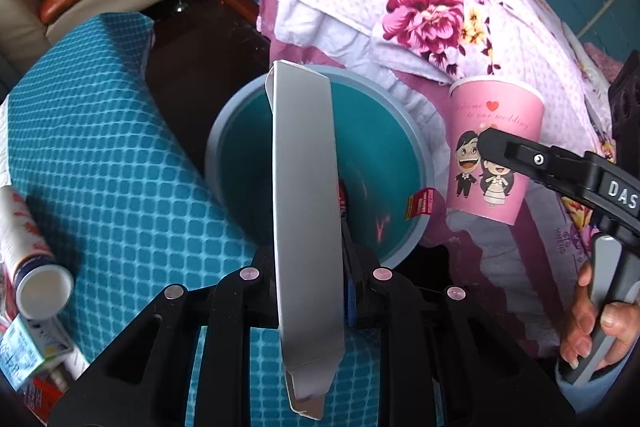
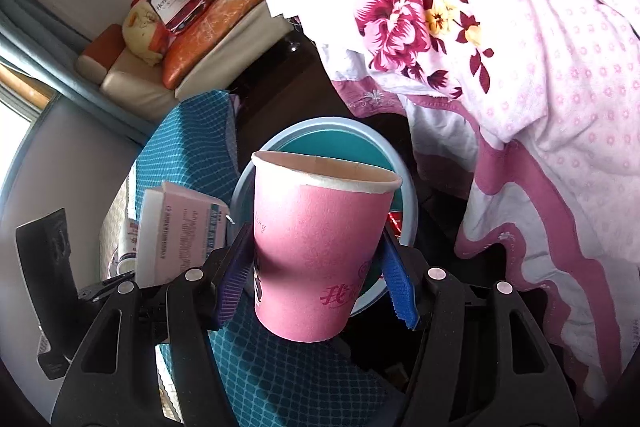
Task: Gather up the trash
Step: 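Carry the pink cup and white box over the bin and release both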
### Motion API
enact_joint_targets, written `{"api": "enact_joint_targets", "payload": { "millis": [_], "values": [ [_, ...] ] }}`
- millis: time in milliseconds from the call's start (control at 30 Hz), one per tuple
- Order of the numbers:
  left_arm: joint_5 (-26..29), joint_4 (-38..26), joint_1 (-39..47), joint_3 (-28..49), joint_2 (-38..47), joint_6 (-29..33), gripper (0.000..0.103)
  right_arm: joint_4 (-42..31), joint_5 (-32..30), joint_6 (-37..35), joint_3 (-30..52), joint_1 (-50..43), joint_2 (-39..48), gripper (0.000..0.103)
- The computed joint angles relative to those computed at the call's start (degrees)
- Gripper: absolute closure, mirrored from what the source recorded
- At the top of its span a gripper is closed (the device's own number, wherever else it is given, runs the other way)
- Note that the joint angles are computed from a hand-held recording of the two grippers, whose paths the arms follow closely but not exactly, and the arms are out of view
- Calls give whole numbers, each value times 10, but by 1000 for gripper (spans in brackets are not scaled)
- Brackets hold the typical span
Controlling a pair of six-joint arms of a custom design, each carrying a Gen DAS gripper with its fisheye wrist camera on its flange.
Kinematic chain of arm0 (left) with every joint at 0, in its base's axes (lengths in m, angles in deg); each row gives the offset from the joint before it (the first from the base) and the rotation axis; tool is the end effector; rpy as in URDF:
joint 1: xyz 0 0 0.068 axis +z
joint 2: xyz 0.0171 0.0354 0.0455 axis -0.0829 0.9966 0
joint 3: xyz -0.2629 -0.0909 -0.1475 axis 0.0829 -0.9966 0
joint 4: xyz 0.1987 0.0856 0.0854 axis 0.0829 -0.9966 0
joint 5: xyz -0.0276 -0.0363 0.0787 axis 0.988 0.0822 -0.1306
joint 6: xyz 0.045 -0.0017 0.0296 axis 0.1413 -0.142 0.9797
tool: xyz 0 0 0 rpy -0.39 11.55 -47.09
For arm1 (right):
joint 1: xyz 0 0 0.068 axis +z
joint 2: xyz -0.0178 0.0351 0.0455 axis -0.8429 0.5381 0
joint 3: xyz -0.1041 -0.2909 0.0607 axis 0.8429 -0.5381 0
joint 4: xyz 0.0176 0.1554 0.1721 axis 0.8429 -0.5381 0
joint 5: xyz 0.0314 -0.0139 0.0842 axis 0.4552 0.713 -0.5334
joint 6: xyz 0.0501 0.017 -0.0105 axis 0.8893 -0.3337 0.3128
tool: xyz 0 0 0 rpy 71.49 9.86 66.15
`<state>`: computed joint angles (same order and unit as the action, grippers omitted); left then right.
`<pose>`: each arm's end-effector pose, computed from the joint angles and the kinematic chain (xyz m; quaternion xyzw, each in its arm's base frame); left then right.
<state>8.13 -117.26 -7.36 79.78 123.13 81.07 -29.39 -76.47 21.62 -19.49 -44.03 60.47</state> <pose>0.2731 -0.0228 0.2354 0.2895 0.9403 -0.1183 0.1340 0.1799 0.0480 0.2116 0.2369 0.9120 0.2197 0.2528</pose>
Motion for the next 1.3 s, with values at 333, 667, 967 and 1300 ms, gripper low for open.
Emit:
{"api": "enact_joint_targets", "payload": {
  "millis": [333,667,967,1300],
  "values": [
    [10,34,-10,-15,19,-25,44,11,-9,-6,8,-7,31,45],
    [33,33,50,-14,-17,-22,14,3,6,4,25,20,48,45],
    [47,8,100,-6,-13,-5,13,5,20,17,42,54,79,45],
    [71,-27,154,8,-20,13,13,-15,26,43,73,91,103,33]
  ]
}}
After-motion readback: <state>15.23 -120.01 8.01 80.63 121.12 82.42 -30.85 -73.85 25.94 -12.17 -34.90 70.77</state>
